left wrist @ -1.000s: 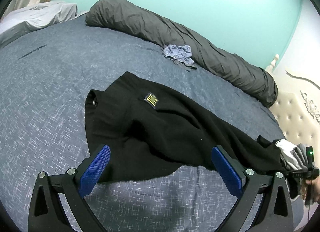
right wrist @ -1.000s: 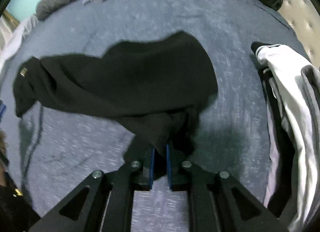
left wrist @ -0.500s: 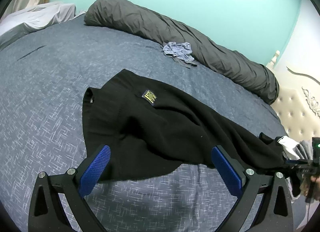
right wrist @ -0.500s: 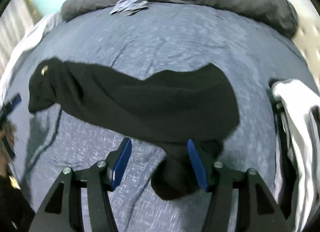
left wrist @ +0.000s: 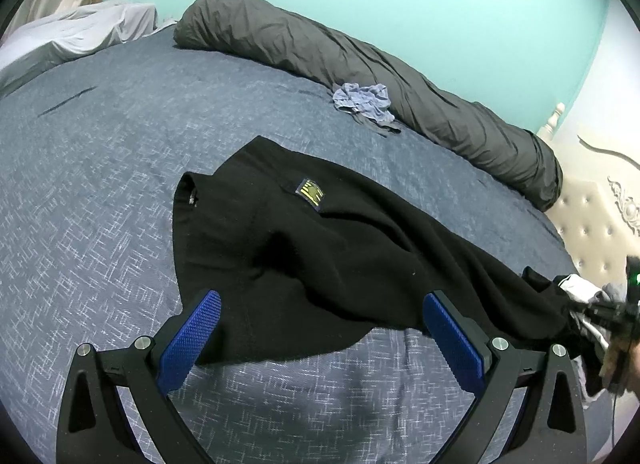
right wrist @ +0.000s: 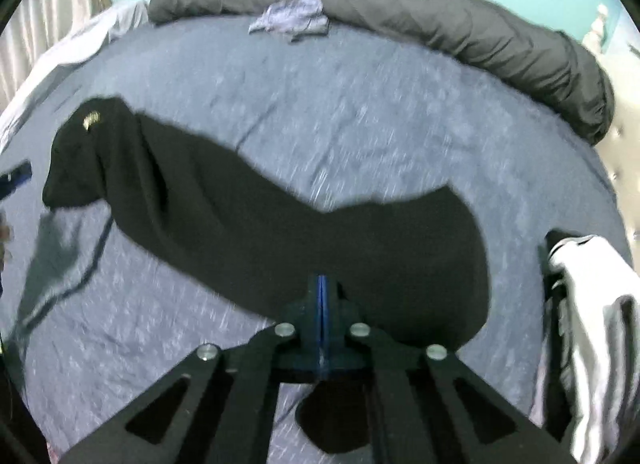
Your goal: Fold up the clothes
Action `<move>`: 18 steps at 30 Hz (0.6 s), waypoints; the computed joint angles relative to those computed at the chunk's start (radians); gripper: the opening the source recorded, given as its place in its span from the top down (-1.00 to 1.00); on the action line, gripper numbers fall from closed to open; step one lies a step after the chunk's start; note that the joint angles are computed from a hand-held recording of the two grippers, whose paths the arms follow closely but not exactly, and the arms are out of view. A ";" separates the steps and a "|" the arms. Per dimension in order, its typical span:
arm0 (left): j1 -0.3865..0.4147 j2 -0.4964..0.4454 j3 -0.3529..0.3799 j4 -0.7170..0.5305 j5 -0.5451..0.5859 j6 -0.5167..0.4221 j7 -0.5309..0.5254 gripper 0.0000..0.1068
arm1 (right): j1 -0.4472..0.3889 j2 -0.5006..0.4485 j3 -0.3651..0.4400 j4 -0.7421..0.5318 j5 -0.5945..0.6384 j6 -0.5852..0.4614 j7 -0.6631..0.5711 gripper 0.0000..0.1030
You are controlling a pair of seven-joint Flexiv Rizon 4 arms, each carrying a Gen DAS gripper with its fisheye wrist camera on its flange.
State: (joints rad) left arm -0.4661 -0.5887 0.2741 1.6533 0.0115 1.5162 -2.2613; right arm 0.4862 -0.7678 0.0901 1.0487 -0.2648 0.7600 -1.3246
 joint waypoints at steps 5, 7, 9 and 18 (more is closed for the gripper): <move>0.007 0.001 -0.007 0.002 0.001 0.000 0.004 -0.93 | -0.010 -0.066 0.034 -0.174 0.034 -0.065 -0.051 1.00; 0.012 0.001 -0.011 0.002 -0.002 0.002 0.005 -0.93 | -0.009 -0.097 0.068 -0.252 0.078 -0.158 -0.116 0.99; 0.012 0.001 -0.012 0.003 -0.005 0.007 0.003 -0.93 | 0.000 -0.111 0.073 -0.281 0.114 -0.200 -0.155 0.72; 0.006 0.002 -0.006 0.007 -0.008 0.008 0.003 -0.93 | 0.055 -0.124 0.022 -0.229 0.102 -0.196 -0.188 0.64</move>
